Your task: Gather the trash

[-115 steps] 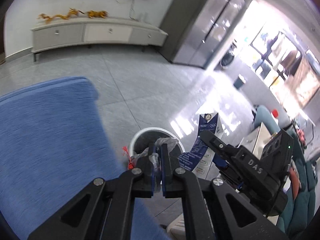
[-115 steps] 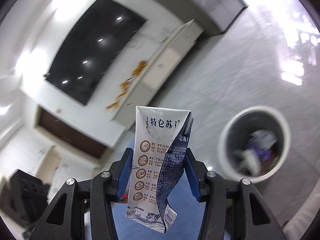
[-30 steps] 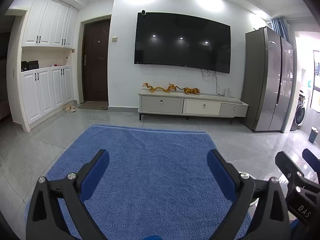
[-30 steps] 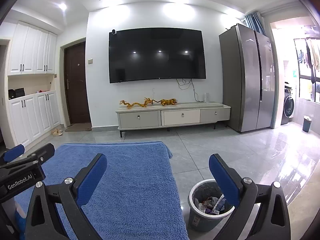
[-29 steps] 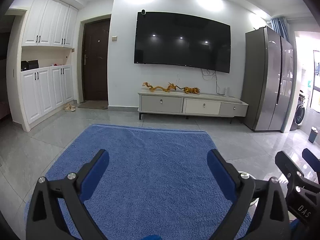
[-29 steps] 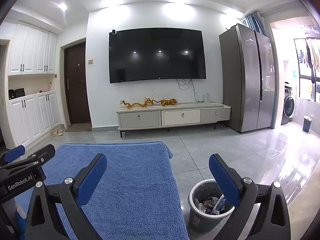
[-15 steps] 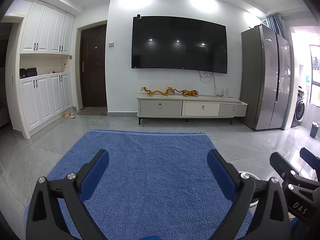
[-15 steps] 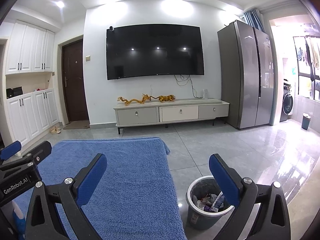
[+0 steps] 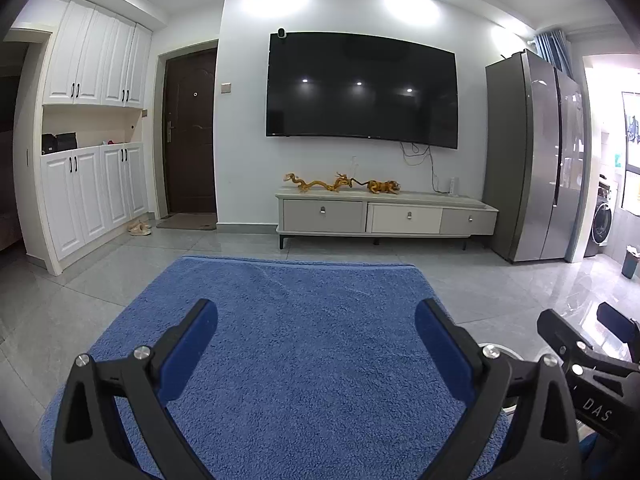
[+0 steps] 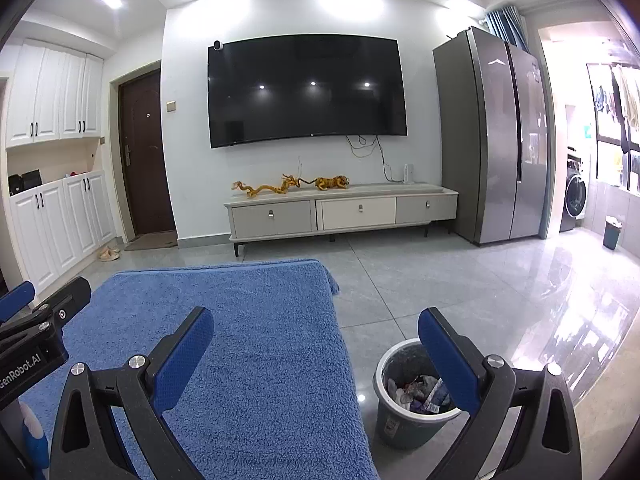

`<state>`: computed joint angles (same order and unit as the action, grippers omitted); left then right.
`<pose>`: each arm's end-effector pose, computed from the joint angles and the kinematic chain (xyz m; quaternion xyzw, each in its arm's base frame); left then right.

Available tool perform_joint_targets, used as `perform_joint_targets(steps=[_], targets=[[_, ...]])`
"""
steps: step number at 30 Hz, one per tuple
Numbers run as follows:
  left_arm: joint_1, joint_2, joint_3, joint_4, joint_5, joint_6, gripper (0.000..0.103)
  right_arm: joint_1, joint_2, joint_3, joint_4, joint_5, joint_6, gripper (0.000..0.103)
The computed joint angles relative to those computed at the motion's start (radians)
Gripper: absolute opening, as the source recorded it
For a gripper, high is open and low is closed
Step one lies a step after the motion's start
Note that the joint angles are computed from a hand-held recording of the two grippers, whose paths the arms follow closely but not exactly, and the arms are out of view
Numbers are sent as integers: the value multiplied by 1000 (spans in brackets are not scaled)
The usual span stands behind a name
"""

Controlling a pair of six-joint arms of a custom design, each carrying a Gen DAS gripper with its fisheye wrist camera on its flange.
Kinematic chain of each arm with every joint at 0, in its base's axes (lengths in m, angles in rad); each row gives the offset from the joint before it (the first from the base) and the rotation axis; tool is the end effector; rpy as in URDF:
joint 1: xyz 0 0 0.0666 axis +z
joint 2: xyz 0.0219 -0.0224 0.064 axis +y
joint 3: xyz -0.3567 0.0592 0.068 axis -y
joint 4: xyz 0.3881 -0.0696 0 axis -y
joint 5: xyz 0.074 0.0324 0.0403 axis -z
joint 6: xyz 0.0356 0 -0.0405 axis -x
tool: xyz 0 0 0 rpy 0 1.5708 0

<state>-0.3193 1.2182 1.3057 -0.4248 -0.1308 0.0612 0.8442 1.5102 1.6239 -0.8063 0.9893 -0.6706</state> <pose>0.4307 -0.1379 0.4864 0.0673 0.8121 -0.0568 0.5768 0.3717 0.3729 0.4749 0.1320 0.8111 -0.0552 0.5671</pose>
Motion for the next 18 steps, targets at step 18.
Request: perform_joint_targets(steps=[18], targets=[[-68, 11, 11, -25, -35, -64, 100, -6, -15, -20, -42, 20, -56, 103]])
